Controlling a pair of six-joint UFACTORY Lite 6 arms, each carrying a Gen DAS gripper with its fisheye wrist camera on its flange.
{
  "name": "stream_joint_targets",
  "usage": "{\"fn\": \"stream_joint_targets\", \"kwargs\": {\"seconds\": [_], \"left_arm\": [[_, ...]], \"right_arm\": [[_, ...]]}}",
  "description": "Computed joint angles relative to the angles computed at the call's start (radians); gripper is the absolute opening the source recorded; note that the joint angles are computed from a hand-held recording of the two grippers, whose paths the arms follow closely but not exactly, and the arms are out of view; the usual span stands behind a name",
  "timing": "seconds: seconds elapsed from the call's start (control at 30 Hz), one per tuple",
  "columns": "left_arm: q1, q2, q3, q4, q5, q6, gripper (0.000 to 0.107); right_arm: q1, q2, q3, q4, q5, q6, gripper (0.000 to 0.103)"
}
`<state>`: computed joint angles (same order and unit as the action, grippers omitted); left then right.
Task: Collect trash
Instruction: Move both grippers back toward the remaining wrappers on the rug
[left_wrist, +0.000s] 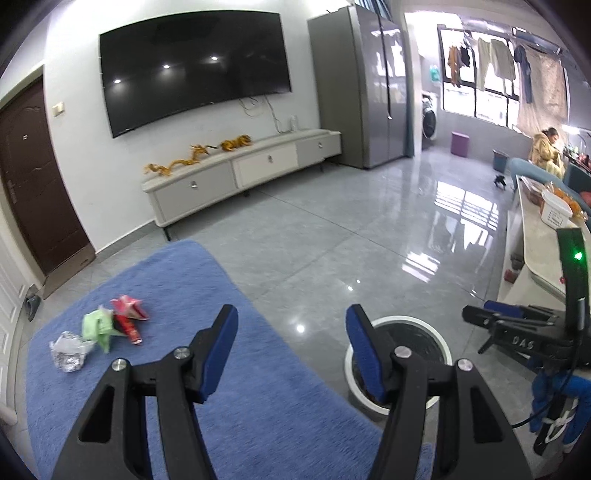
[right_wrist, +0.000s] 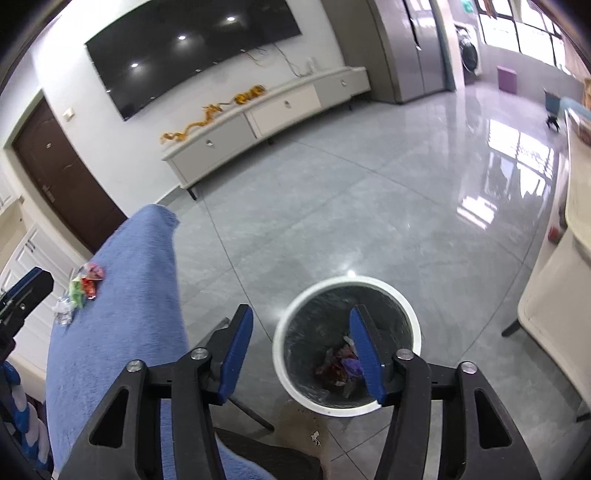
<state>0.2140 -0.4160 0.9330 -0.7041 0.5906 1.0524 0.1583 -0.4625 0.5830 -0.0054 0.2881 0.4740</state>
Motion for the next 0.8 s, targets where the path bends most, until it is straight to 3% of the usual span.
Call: {"fn": "stream_joint_targets", "kwargs": {"seconds": [0.23, 0.43, 0.6, 0.8], "left_arm": [[0.253, -0.046, -0.005, -0.164, 0.140, 0.213, 0.059], [0.567, 0.027, 0.066, -0.286, 0.326, 0.398, 0.059], [0.778, 0.174, 0.197, -0.349, 0.384, 0.498, 0.059], [0.905, 0.496, 0.553, -0.348, 0.381, 0.455, 0.059]], "right_arm": [[0.234, -0.035, 0.116, -0.390, 0.125, 0.391, 0.039], [0.458, 0.000, 0.262, -0.619, 0.270, 0.624, 0.039], [0.589, 0.082, 0.429, -0.699, 0.358, 0.658, 0.039], [0.686, 0.239, 0.669, -0.715, 0.402, 0.598, 0.039]]}}
